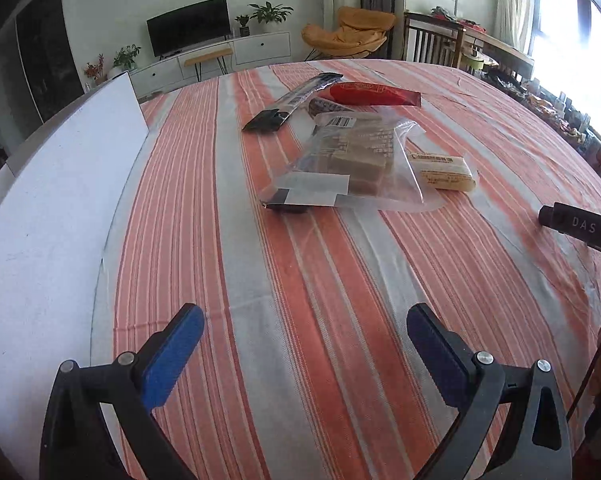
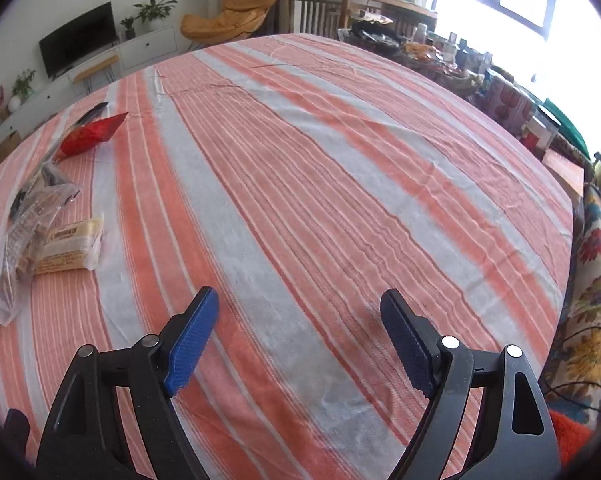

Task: Organize snacks
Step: 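Withdraw both tools from the box back over the table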

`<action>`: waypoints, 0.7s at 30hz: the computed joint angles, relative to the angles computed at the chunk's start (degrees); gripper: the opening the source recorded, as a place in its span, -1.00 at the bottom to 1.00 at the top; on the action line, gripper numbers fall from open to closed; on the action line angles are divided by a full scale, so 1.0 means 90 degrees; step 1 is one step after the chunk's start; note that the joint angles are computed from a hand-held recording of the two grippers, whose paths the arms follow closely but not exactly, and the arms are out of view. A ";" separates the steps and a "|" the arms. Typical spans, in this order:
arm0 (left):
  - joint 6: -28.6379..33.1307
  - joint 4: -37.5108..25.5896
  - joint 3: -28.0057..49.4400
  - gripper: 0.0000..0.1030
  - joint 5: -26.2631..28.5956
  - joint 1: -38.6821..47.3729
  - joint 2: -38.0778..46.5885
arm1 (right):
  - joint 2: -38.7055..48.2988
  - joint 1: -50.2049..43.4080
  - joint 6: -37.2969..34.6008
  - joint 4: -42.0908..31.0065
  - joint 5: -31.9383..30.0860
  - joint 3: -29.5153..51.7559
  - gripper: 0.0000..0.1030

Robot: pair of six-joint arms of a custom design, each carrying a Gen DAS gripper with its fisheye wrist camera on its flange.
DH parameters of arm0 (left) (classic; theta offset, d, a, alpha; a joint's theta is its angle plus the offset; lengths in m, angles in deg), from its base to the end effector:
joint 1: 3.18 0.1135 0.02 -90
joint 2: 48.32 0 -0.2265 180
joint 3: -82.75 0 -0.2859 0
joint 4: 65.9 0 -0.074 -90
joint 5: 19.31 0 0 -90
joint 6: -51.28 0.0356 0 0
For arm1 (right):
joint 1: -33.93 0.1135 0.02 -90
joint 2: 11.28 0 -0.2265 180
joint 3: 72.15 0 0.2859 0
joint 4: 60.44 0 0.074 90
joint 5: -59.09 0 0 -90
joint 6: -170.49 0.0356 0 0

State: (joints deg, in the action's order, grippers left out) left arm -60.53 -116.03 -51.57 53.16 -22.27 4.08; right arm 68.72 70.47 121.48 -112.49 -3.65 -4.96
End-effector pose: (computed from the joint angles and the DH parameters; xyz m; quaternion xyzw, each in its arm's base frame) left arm 0.2159 -0.0634 0.1691 -0.0659 0.9460 0.0383 0.3152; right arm 0.2542 0.1681 0.1775 0.0881 0.9458 -0.0469 0.3089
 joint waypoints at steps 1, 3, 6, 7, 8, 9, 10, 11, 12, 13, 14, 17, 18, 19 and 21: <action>-0.0011 0.0035 0.0039 0.95 0.0119 0.0109 0.0114 | 0.0088 -0.0163 -0.0116 0.0098 -0.0102 0.0066 0.75; -0.0024 0.0161 0.0046 0.96 0.0198 0.0219 0.0205 | 0.0334 -0.0525 -0.0381 0.0288 -0.0318 0.0265 0.77; -0.0031 0.0180 0.0045 1.00 0.0340 0.0318 0.0226 | 0.0731 -0.0991 -0.0612 0.0554 -0.0423 0.0569 0.87; -0.0026 0.0184 0.0049 1.00 0.0344 0.0326 0.0231 | 0.0776 -0.1094 -0.0720 0.0738 -0.0422 0.0548 0.90; -0.0024 0.0183 0.0060 1.00 0.0334 0.0322 0.0251 | 0.0798 -0.1175 -0.0798 0.0784 -0.0503 0.0568 0.94; -0.0022 0.0203 0.0058 1.00 0.0340 0.0325 0.0267 | 0.0786 -0.1203 -0.0869 0.0805 -0.0547 0.0556 0.94; -0.0024 0.0201 0.0063 1.00 0.0338 0.0322 0.0272 | 0.0761 -0.1197 -0.0869 0.0804 -0.0553 0.0540 0.94; -0.0026 0.0191 0.0065 1.00 0.0339 0.0320 0.0262 | 0.0764 -0.1156 -0.0846 0.0771 -0.0515 0.0550 0.94; -0.0035 0.0165 0.0062 1.00 0.0332 0.0309 0.0237 | 0.0766 -0.1152 -0.0845 0.0764 -0.0508 0.0553 0.94; -0.0036 0.0168 0.0060 1.00 0.0333 0.0309 0.0237 | 0.0766 -0.1144 -0.0836 0.0756 -0.0505 0.0558 0.94; -0.0036 0.0168 0.0060 1.00 0.0333 0.0309 0.0237 | 0.0771 -0.1137 -0.0828 0.0753 -0.0502 0.0564 0.94; -0.0036 0.0168 0.0060 1.00 0.0333 0.0309 0.0237 | 0.0766 -0.1151 -0.0842 0.0761 -0.0509 0.0556 0.94; -0.0035 0.0166 0.0062 1.00 0.0333 0.0310 0.0237 | 0.0766 -0.1151 -0.0842 0.0761 -0.0509 0.0556 0.94; -0.0035 0.0169 0.0060 1.00 0.0332 0.0310 0.0238 | 0.0766 -0.1151 -0.0842 0.0761 -0.0509 0.0556 0.94; -0.0034 0.0168 0.0061 1.00 0.0328 0.0308 0.0241 | 0.0769 -0.1144 -0.0836 0.0755 -0.0505 0.0562 0.94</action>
State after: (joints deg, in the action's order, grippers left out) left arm -60.84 -114.51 -51.01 56.12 -19.50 6.25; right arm 75.64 60.17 113.96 -105.70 -8.20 0.09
